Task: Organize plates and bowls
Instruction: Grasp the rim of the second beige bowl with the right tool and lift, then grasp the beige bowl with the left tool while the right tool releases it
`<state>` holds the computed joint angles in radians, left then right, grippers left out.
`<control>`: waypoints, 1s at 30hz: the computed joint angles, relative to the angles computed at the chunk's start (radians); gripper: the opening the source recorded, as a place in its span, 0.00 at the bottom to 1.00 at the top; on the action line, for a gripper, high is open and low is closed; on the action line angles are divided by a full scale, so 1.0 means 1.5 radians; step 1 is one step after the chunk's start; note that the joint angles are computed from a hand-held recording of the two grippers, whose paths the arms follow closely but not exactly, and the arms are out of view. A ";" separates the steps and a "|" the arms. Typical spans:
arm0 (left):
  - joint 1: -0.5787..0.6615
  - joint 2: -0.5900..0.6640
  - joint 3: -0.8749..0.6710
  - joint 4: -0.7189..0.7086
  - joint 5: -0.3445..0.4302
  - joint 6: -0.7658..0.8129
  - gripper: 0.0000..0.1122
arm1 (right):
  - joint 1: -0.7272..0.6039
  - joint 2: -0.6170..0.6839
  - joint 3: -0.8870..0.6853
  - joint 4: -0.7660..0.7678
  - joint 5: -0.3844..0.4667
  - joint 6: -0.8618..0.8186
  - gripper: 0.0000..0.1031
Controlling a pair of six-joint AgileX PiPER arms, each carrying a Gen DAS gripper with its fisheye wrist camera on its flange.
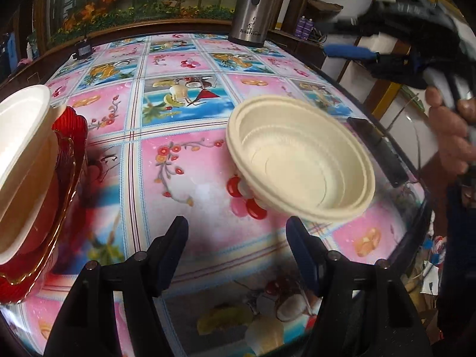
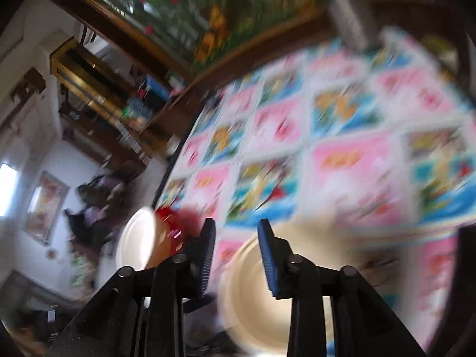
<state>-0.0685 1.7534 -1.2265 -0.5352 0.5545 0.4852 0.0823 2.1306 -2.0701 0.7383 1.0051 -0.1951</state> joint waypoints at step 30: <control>-0.058 0.076 -0.153 0.153 0.049 -0.183 0.22 | -0.024 -0.153 0.428 0.113 -0.169 -0.227 0.13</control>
